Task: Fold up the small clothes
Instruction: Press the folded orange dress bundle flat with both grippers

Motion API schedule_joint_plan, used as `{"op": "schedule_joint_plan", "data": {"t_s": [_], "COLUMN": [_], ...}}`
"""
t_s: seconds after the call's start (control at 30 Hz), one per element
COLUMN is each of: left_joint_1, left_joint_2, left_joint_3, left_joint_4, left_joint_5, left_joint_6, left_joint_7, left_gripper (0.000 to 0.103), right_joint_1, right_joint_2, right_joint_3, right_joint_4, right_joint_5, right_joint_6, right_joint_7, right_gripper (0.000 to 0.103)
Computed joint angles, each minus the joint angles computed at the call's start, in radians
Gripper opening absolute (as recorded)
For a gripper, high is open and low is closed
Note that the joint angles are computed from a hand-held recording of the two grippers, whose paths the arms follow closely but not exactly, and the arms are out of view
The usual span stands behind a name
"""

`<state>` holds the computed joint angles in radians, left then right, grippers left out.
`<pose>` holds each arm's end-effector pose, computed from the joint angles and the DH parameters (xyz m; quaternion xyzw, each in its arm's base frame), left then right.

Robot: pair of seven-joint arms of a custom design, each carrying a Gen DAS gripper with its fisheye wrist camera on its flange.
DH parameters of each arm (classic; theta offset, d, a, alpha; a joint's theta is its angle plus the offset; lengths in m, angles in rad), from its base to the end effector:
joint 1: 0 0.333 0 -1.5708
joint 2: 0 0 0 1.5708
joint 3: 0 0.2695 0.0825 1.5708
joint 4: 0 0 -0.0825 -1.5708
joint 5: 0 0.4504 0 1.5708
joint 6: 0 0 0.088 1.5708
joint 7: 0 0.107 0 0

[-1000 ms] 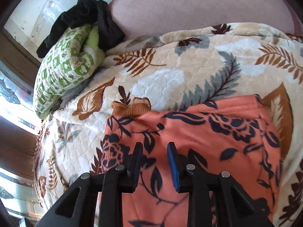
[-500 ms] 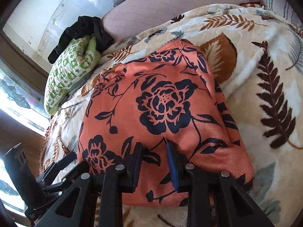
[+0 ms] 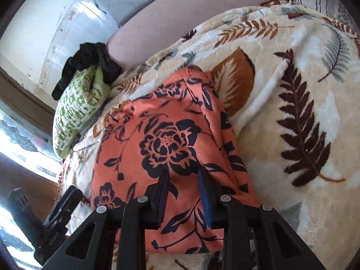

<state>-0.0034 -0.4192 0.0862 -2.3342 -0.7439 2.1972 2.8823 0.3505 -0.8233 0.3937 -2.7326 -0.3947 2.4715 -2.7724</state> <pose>0.5350 0.0213 0.4689 -0.3223 0.8752 -0.3477 0.0959 0.3434 0.2877 0.4387 -0.2677 0.8884 -0.1435 0.3442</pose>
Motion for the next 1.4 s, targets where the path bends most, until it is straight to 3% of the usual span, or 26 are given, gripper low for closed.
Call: {"op": "schedule_joint_plan", "data": {"t_s": [0.17, 0.3, 0.43, 0.53, 0.73, 0.87, 0.97, 1.0, 1.03, 1.4], "left_joint_1": [0.018, 0.017, 0.029, 0.024, 0.022, 0.024, 0.024, 0.025, 0.024, 0.018], "left_joint_2": [0.056, 0.036, 0.048, 0.040, 0.048, 0.052, 0.054, 0.054, 0.054, 0.013], "left_joint_3": [-0.008, 0.008, -0.028, -0.026, -0.018, -0.017, -0.016, -0.015, -0.014, 0.007], "left_joint_4": [0.052, 0.045, 0.035, 0.016, 0.031, 0.042, 0.048, 0.049, 0.050, 0.032], "left_joint_5": [0.018, -0.049, 0.014, 0.001, 0.013, 0.018, 0.012, 0.011, 0.007, -0.067], "left_joint_6": [-0.071, -0.075, -0.036, -0.004, -0.023, -0.037, -0.043, -0.045, -0.048, -0.089], "left_joint_7": [-0.086, -0.044, -0.073, -0.087, -0.109, -0.121, -0.124, -0.123, -0.121, -0.032], "left_gripper": [0.085, 0.085, 0.086, 0.091, 0.091, 0.091, 0.091, 0.091, 0.091, 0.091], "right_joint_1": [-0.017, -0.049, -0.042, -0.051, -0.059, -0.068, -0.069, -0.070, -0.076, -0.052], "right_joint_2": [-0.005, -0.057, 0.001, -0.004, -0.063, -0.109, -0.120, -0.129, -0.138, -0.172], "right_joint_3": [0.014, 0.061, 0.014, 0.012, 0.055, 0.073, 0.081, 0.086, 0.099, 0.089], "right_joint_4": [0.012, -0.003, -0.005, -0.018, -0.022, -0.045, -0.042, -0.047, -0.048, -0.070], "right_joint_5": [-0.028, -0.082, -0.076, -0.074, -0.091, -0.118, -0.130, -0.134, -0.141, -0.158], "right_joint_6": [-0.009, -0.019, 0.029, 0.053, 0.015, 0.038, 0.018, 0.020, 0.014, -0.015], "right_joint_7": [0.012, 0.078, 0.058, 0.073, 0.117, 0.165, 0.170, 0.184, 0.205, 0.243], "right_gripper": [0.029, 0.030, 0.030, 0.030, 0.030, 0.030, 0.043, 0.067, 0.072, 0.072]}}
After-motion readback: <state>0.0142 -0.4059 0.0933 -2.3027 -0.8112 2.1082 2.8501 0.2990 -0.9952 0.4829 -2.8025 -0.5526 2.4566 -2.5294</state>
